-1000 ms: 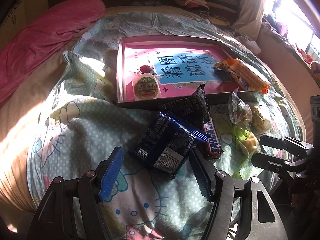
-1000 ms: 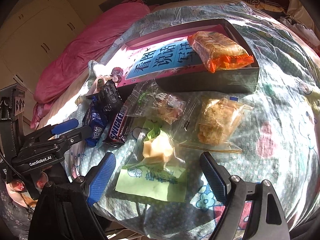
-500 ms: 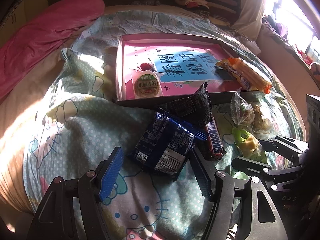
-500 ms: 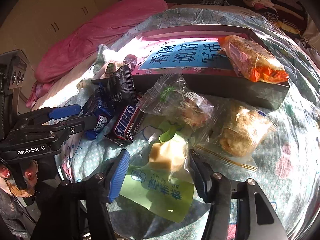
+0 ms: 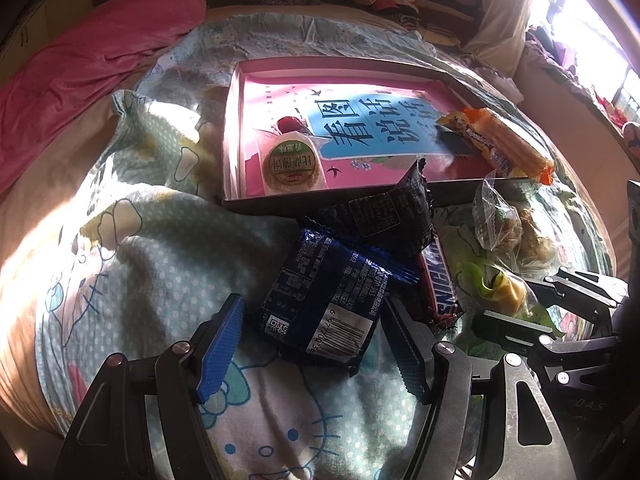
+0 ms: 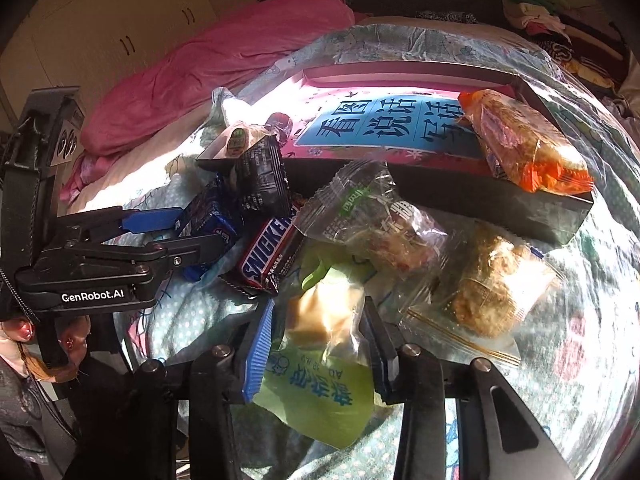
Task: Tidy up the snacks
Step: 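Grasp the dark blue biscuit pack with the left tool while the right tool grasps the bagged yellow cake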
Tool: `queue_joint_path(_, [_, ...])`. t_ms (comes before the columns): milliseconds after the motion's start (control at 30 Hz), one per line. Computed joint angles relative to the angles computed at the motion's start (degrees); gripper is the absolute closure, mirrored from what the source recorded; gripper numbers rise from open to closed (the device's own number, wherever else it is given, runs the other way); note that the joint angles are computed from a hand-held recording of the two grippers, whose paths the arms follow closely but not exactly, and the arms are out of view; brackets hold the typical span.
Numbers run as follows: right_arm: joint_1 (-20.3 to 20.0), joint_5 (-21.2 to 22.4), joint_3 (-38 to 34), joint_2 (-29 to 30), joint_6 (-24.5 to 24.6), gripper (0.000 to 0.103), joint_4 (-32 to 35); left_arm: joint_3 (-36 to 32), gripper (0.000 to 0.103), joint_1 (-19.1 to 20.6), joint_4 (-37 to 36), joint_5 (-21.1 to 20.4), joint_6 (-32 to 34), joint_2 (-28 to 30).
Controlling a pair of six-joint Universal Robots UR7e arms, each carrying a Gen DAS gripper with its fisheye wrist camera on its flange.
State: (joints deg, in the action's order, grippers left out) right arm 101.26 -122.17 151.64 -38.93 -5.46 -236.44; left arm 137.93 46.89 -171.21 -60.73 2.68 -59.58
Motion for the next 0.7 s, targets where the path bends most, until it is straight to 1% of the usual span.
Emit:
queue_joint_path(233, [0.0, 0.5, 1.2, -0.3, 0.5, 0.062, -2.0, -1.0, 0.031, 1.0, 0.3, -1.1, -0.2, 1.0])
queue_joint_path(400, [0.3, 1.6, 1.7, -0.6, -0.2, 0.067, -3.6, -1.3, 0.033, 1.8, -0.1, -2.4, -0.1, 1.1])
queue_joint_path(533, [0.6, 0.9, 1.1, -0.8, -1.4, 0.069, -2.5, -1.4, 0.036, 2.4, -1.5, -3.1, 0.6, 1.8])
queue_joint_path(700, [-1.0, 1.6, 0.5, -1.1, -1.6, 0.069, -1.0, -0.6, 0.037, 2.3, -2.9, -3.3, 1.0, 1.6])
